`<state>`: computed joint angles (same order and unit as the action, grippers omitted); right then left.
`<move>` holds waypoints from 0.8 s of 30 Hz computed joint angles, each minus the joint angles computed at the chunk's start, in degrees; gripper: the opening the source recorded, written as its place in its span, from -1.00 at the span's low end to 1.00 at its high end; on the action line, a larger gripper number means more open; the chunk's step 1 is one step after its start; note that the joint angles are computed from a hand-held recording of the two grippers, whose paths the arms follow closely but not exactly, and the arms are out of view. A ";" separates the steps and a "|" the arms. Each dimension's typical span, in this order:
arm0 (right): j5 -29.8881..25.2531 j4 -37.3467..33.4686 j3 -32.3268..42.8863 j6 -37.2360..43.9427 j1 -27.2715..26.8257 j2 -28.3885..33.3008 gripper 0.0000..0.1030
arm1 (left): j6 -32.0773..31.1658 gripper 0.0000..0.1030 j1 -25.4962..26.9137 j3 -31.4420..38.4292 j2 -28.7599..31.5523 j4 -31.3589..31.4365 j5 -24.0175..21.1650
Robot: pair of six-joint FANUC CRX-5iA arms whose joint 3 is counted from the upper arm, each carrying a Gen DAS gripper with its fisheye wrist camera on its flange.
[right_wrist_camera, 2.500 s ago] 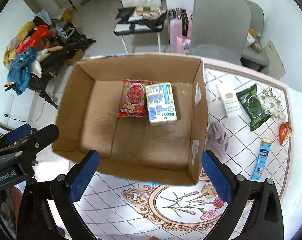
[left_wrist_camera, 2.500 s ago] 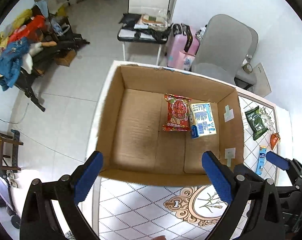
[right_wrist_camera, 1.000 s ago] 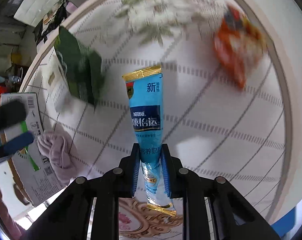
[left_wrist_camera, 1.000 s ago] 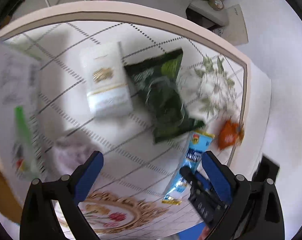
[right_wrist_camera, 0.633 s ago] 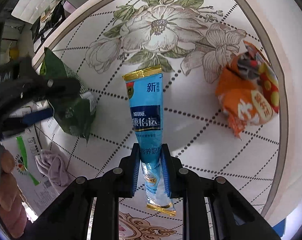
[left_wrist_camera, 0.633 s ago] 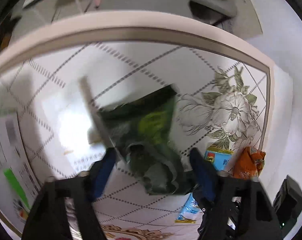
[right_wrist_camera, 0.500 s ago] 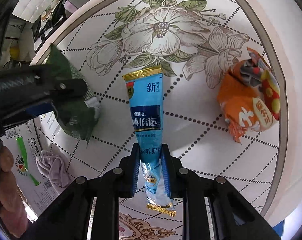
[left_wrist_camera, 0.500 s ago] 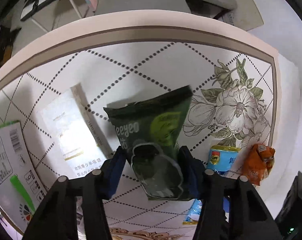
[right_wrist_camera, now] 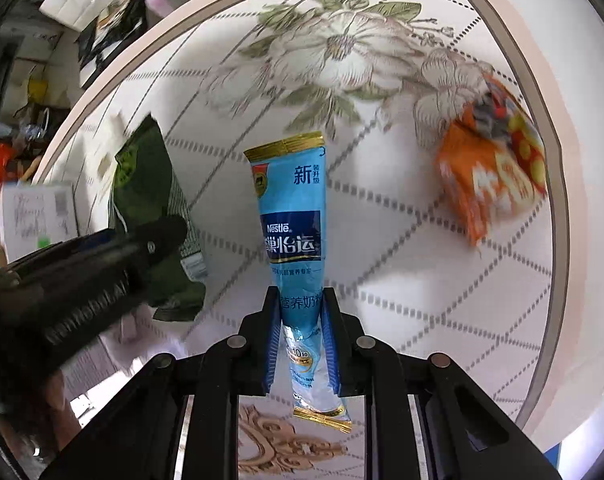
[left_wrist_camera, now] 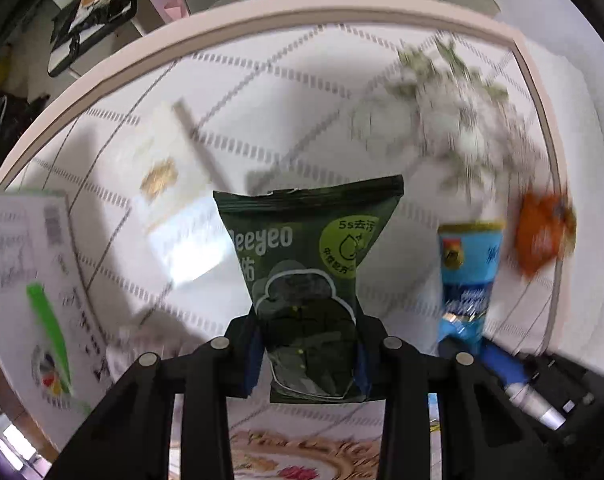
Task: Organize soft objects
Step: 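Carry seaweed bag and blue tube into the box and release both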
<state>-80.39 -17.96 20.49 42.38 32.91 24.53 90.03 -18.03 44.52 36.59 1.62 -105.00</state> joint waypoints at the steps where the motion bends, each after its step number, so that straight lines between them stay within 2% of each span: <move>1: 0.27 -0.38 -1.10 -0.03 0.45 -0.91 -0.59 | -0.44 -0.38 0.02 -2.43 -1.70 -0.44 0.64; 6: 1.09 -0.73 -6.13 -2.39 3.21 -4.79 -0.60 | -1.29 -0.38 0.85 -16.65 -11.28 -0.33 3.29; 13: 2.31 0.66 -10.35 -7.20 7.68 -9.92 -0.62 | -1.94 -0.38 2.79 -27.53 -21.51 2.22 5.25; 20: 2.70 3.88 -12.09 -12.51 12.09 -14.37 -0.63 | -3.83 -0.38 6.39 -31.18 -28.96 5.38 5.09; 24: 3.62 6.79 -9.57 -14.58 14.57 -16.50 -0.63 | -7.48 -0.38 11.85 -27.09 -30.05 8.76 3.92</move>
<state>-76.77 -11.17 10.92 27.80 47.48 8.03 82.55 -6.18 17.43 6.54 10.38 -101.08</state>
